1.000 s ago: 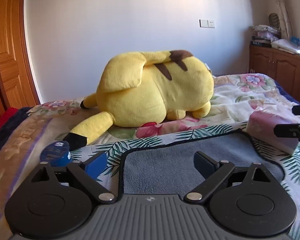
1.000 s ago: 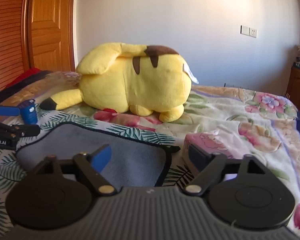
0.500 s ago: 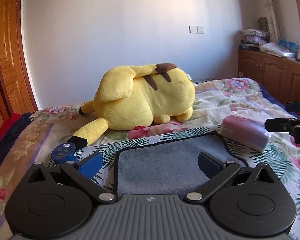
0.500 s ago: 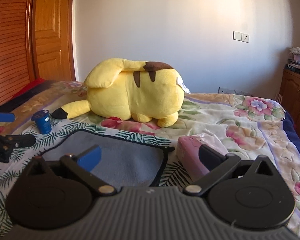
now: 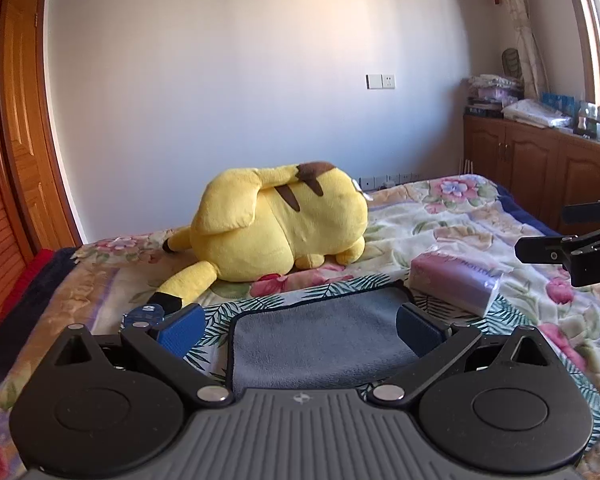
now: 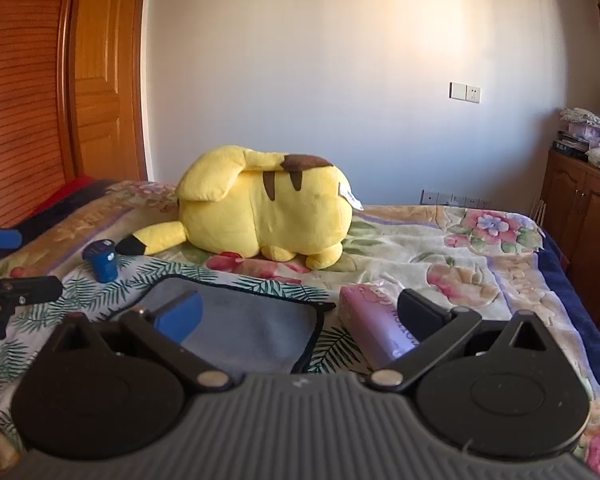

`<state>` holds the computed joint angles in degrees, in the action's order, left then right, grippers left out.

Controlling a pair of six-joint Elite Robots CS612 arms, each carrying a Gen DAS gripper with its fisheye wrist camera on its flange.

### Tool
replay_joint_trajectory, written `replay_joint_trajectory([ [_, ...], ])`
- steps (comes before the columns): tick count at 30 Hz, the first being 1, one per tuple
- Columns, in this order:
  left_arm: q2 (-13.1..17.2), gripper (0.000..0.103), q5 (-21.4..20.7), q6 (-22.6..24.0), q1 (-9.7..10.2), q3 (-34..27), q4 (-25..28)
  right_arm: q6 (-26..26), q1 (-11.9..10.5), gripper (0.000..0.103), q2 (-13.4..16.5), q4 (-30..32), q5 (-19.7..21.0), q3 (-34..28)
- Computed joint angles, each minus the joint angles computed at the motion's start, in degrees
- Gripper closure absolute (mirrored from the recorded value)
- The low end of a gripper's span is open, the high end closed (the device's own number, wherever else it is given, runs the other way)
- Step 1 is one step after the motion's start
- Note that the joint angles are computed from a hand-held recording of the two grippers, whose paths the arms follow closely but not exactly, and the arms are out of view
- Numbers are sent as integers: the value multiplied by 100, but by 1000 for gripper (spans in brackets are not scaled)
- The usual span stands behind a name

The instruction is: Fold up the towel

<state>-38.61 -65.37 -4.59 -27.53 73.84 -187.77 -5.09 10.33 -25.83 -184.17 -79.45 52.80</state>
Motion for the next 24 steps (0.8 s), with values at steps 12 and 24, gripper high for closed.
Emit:
replay_joint_trajectory([
  [12, -697, 0, 422, -263, -271, 811, -52, 124, -12, 0, -666, -542, 66, 1038],
  [24, -1150, 0, 782, -218, -526, 1400, -334, 93, -19, 0, -1188, -1139, 27, 1949],
])
